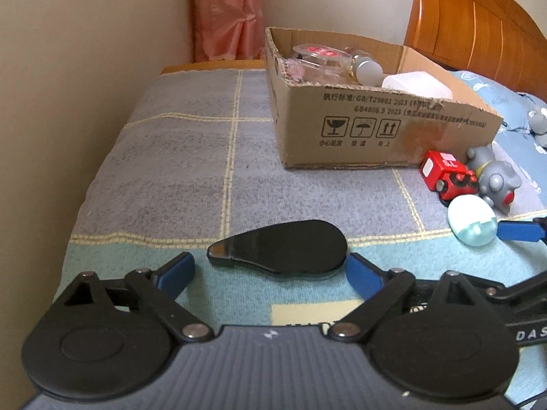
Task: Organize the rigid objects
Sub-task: 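Grasp the black oval case with the left gripper while the right grasps the mint-green egg case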
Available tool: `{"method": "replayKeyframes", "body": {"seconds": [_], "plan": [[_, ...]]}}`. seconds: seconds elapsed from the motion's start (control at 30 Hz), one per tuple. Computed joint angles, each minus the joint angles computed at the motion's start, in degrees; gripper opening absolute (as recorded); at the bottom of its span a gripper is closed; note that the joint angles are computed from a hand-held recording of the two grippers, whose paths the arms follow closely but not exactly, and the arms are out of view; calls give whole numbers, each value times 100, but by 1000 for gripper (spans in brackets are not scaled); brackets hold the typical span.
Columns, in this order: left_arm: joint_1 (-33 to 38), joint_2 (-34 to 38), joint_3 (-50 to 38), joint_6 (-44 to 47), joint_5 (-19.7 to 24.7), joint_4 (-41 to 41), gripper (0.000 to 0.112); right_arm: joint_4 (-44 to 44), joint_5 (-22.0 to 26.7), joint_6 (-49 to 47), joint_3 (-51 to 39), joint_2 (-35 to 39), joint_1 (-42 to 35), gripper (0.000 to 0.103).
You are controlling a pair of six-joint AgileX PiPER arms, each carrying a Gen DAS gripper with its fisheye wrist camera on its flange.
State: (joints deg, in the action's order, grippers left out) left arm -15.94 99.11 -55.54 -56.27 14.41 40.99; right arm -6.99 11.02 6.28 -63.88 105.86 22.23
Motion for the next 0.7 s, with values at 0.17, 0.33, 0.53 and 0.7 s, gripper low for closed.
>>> {"method": "replayKeyframes", "body": {"seconds": [0.17, 0.33, 0.53, 0.7], "plan": [[69, 1, -30, 533, -45, -510, 95, 762, -51, -903, -186, 166, -36, 103], [57, 51, -74, 539, -56, -536, 98, 1245, -73, -1468, -191, 176, -24, 103], [-56, 230, -284, 215, 43, -178, 96, 1195, -111, -1397, -150, 154, 4, 103], [-111, 246, -287, -183, 120, 368, 89, 779, -84, -886, -200, 178, 48, 103]]}}
